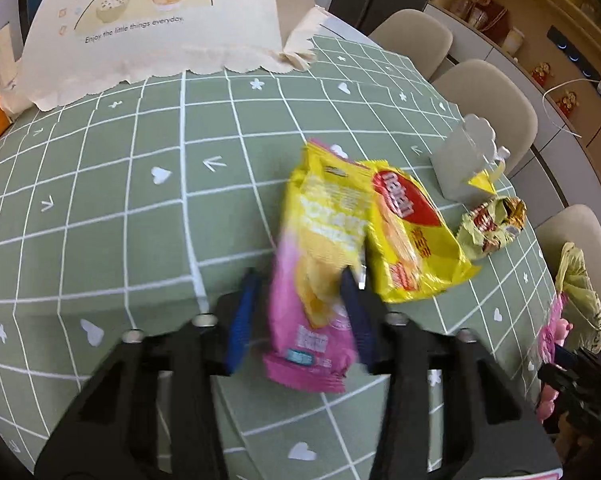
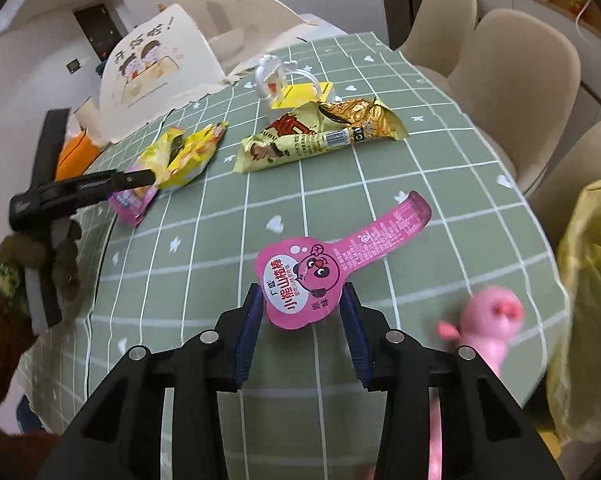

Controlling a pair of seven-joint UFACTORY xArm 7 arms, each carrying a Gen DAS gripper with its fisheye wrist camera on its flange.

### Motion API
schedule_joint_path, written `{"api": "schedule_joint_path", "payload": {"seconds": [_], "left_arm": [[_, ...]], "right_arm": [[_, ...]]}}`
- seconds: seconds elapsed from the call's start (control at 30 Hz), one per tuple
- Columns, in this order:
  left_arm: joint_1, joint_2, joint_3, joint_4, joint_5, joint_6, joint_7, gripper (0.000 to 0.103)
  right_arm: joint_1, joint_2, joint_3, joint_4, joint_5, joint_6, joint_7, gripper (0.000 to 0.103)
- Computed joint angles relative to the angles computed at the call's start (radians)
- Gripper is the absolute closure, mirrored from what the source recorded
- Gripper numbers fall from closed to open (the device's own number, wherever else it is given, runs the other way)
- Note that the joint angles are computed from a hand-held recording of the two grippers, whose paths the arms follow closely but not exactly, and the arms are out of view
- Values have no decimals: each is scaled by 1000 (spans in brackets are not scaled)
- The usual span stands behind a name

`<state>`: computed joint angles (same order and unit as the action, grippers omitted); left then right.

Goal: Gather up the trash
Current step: 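Grasp the pink potato chips bag with the left tool, then grasp the pink pig candy card with the right tool while the left tool lifts the chips bag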

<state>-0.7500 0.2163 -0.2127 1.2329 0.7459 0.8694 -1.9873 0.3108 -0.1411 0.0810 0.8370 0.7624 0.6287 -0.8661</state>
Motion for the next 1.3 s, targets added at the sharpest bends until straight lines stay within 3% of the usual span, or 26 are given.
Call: {"api": "schedule_joint_path", "payload": {"seconds": [0.07, 0.13, 0.43, 0.5, 0.57, 0.73, 0.93, 1.17, 1.23, 1.3], "left_arm": [[-2, 5, -2, 3, -3, -30, -16, 87], [-11, 18, -6, 25, -11, -35, -11, 90], [-90, 136, 1, 177, -68, -131, 96, 90], [-114, 162, 12, 211, -81, -144, 117, 90], [-138, 187, 26, 248, -94, -140, 140, 90], [-180, 234, 52, 326, -129, -103, 208, 90], [-200, 223, 74, 318, -137, -90, 200, 90], [-182, 232, 61, 307, -178, -116, 222, 90], [-187, 239, 65, 314, -182, -117, 225, 90], [-194, 243, 70, 324, -182, -111, 227, 90]], "right_arm": [[-5, -37, -7, -34, 3, -1, -3, 65], [-2, -59, -14, -56, 5, -2, -8, 65], [8, -80, -22, -104, -40, 14, 5, 64], [7, -78, -23, -111, -54, 11, 18, 59], [7, -79, -23, -117, -58, 2, 31, 51], [13, -93, -36, -125, -41, 5, 20, 51], [3, -62, -42, -92, 9, 22, 59, 51], [6, -10, 6, -63, -74, -40, 113, 51], [15, -20, -3, -72, -43, -30, 65, 60], [17, -39, -10, -85, -17, -24, 38, 77]]}}
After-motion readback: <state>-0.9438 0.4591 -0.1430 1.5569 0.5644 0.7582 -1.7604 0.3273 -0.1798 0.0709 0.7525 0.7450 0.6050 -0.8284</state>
